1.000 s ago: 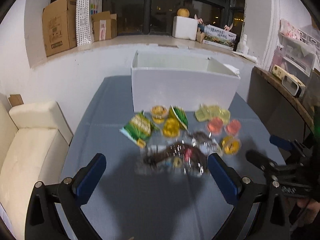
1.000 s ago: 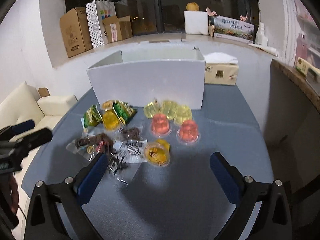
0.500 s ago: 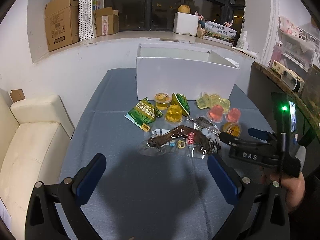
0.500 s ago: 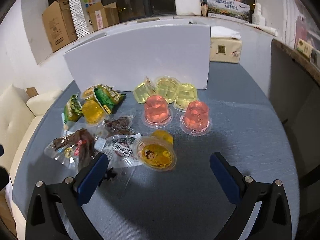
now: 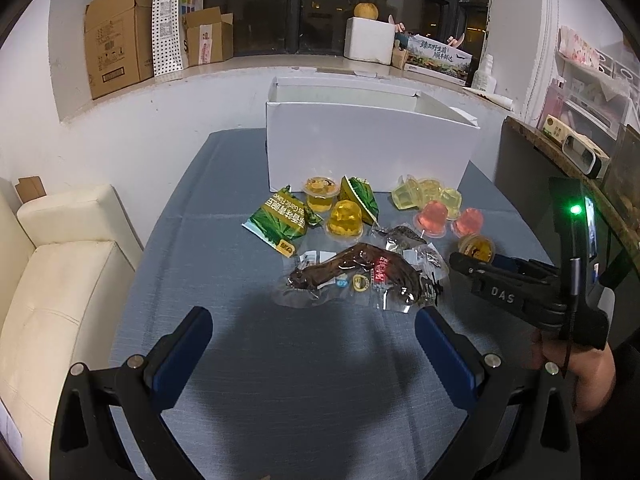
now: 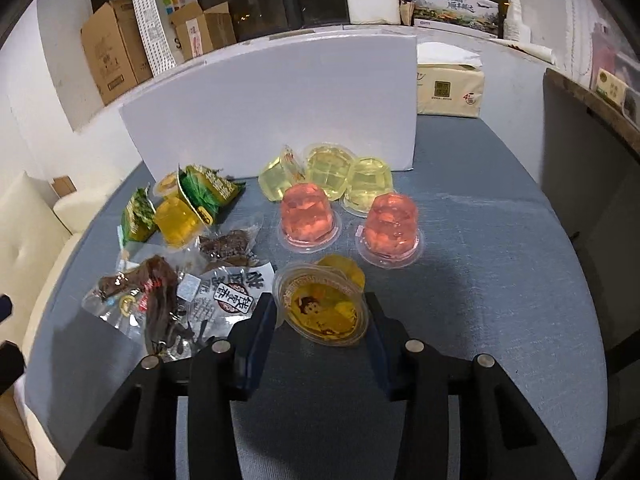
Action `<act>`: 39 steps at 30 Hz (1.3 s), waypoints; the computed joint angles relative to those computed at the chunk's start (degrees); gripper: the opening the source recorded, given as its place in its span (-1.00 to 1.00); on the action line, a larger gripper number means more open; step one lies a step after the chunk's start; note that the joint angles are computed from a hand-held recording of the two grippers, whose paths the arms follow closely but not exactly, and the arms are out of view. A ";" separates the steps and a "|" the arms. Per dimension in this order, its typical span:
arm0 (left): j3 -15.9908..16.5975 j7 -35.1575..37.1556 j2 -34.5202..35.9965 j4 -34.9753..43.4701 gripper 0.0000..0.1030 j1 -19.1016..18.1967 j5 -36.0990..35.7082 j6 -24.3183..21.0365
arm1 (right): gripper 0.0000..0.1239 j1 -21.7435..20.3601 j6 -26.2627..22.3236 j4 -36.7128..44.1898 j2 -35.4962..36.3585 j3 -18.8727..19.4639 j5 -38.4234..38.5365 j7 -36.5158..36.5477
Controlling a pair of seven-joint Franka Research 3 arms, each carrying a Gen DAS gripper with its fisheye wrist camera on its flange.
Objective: Organize snacks
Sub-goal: 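Grasp and lift the green garlic-flavour bag with the left gripper while the right lifts the jelly cup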
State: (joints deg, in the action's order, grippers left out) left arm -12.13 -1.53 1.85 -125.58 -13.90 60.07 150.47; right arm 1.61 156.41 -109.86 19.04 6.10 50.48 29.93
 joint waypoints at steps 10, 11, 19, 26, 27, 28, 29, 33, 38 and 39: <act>0.46 1.84 1.03 1.68 1.00 0.27 0.35 -1.16 | -0.24 -1.56 -3.47 -1.48 -6.21 0.00 10.67 -9.74; 0.61 2.12 1.35 2.16 1.00 0.35 0.53 -1.15 | -0.24 -1.38 -3.89 -1.63 -6.91 -0.38 11.66 -10.64; 4.11 8.68 8.20 9.01 1.00 2.85 -1.74 1.68 | -0.24 -0.13 -6.54 -3.61 -10.53 -3.39 15.55 -14.71; 6.72 24.11 17.11 16.77 1.00 4.32 -11.35 4.09 | -0.24 0.45 -7.12 -5.10 -12.08 -4.97 16.43 -16.39; 6.69 26.16 18.01 17.49 1.00 4.52 -12.96 4.47 | -0.24 0.47 -7.20 -5.07 -12.10 -5.13 16.26 -16.20; 6.85 27.44 18.70 17.94 1.00 4.52 -14.20 5.02 | -0.24 0.54 -7.08 -5.16 -12.19 -5.19 16.27 -16.16; 6.91 28.77 19.56 18.63 1.00 4.51 -15.70 5.13 | -0.24 0.60 -6.93 -5.06 -12.10 -5.24 16.19 -16.15; 7.64 31.13 21.50 19.94 0.20 4.04 -19.93 5.56 | -0.24 0.66 -6.85 -4.57 -11.57 -5.31 15.62 -15.71; 9.82 30.11 21.79 19.79 0.12 2.14 -19.55 6.20 | -0.24 0.60 -6.78 -4.45 -11.13 -5.15 15.24 -15.40; 10.14 29.46 21.56 19.39 0.06 1.83 -19.17 6.54 | -0.24 0.60 -6.69 -4.47 -11.09 -5.09 15.24 -15.44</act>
